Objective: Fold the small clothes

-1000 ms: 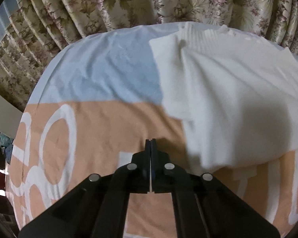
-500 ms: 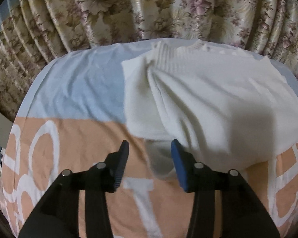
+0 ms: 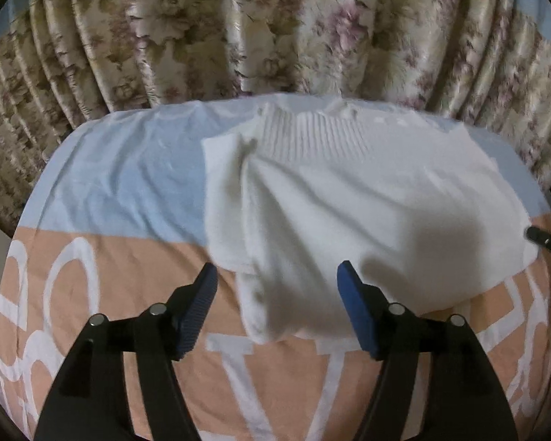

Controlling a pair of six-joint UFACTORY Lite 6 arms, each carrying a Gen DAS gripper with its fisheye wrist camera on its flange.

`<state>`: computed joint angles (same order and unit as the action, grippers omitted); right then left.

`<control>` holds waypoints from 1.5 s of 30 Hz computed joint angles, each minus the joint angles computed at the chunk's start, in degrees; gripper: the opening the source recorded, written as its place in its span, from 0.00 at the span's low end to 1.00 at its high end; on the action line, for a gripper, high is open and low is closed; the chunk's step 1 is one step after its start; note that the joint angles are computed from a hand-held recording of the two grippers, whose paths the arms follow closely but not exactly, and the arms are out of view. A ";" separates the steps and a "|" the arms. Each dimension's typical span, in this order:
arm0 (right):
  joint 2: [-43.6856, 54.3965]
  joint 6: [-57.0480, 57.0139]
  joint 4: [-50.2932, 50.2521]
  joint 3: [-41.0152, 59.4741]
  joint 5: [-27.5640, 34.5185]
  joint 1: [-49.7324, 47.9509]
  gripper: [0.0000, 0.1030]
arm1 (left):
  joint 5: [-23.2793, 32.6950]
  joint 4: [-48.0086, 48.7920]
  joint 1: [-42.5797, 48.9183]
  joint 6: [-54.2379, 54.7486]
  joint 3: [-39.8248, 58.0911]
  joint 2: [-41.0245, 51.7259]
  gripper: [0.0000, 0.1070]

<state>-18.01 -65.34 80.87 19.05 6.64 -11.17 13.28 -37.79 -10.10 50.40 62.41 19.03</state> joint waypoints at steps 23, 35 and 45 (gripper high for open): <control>-10.43 -1.58 4.44 -7.26 6.82 -4.43 0.54 | -3.06 38.73 -8.64 -45.40 -1.69 -4.48 0.64; -6.02 -23.82 30.25 -9.32 7.66 -2.58 0.67 | 1.60 55.81 -21.03 -72.01 16.20 14.84 0.75; 3.20 -43.87 49.78 -7.61 12.57 -2.25 0.74 | 3.24 62.23 -22.26 -77.88 22.25 20.15 0.77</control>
